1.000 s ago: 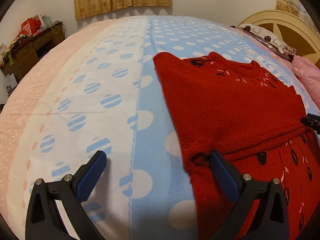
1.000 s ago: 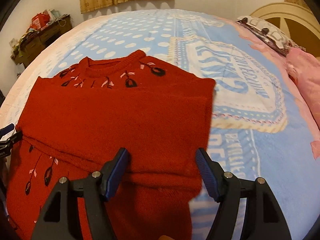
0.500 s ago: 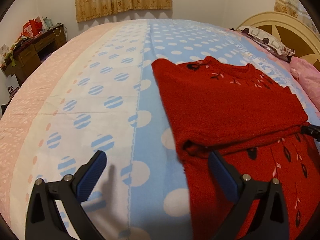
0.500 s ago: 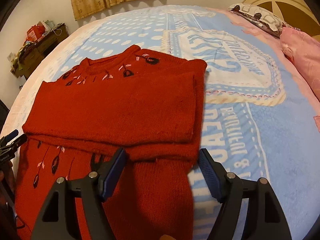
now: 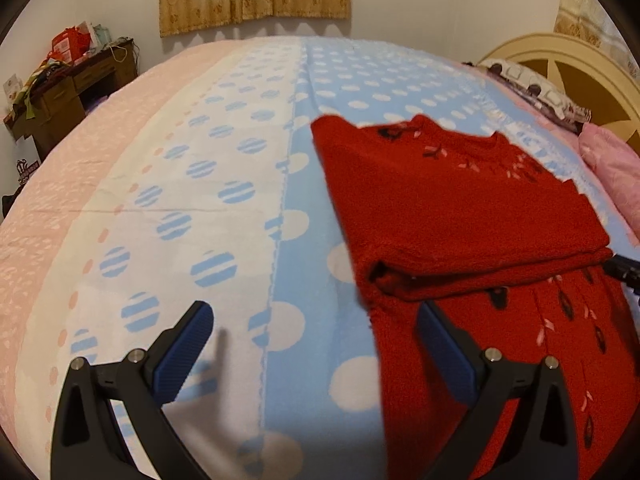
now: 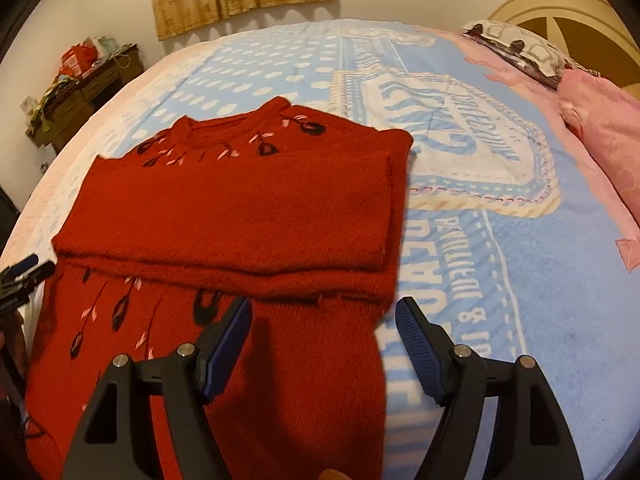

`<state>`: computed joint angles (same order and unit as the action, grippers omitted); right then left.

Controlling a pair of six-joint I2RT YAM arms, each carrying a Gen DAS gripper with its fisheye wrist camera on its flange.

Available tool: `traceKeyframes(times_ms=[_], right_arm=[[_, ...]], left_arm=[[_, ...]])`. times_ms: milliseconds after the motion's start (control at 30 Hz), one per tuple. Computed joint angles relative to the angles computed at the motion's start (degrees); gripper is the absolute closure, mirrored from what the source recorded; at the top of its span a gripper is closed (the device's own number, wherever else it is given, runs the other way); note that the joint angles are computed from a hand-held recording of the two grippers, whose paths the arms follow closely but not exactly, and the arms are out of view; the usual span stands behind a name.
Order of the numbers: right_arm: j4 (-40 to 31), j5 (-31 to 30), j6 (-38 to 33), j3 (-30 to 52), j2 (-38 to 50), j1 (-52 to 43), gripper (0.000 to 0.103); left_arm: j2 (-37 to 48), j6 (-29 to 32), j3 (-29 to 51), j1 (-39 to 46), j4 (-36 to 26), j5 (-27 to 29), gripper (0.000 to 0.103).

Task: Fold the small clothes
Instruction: 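Open the right gripper and withdraw both grippers from the sweater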

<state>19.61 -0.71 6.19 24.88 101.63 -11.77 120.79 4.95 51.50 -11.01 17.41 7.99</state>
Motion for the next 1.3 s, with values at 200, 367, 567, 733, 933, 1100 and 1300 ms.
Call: traceKeyframes(times_ms=[200, 367, 567, 733, 933, 1100, 1300], right_arm=[[0.5, -0.1, 1.4, -1.7, -1.9, 0.2, 0.028], [0.7, 1.0, 2.2, -5.7, -6.9, 2.9, 0.028], [0.6, 1.6, 4.3, -10.1, -12.7, 5.9, 0.028], [-0.5, 2.3, 5.5, -12.6, -16.6, 7.9, 0.028], [-3.1, 3.9, 7.4, -15.9, -23.1, 11.1, 0.028], [-6.0, 5.2, 9.5, -18.4, -28.7, 14.4, 0.028], [-8.9, 8.1, 14.0, -21.6, -34.3, 20.9, 0.028]], left_arm=[[-5.5, -0.4, -5.7, 1.0, 3.4, 1.1, 0.0], [-12.0, -0.1, -11.8, 1.3, 7.0, 1.9, 0.0], [-17.9, -0.2, -17.2, 2.2, 8.3, 4.0, 0.0], [-21.6, 0.4, -21.1, 2.5, 9.0, 4.7, 0.0], [-26.4, 1.1, -25.8, 3.1, 9.7, 6.2, 0.0], [-31.0, 1.8, -29.7, 3.5, 9.7, 7.1, 0.0], [-36.0, 2.8, -34.5, 3.8, 9.8, 7.7, 0.0]])
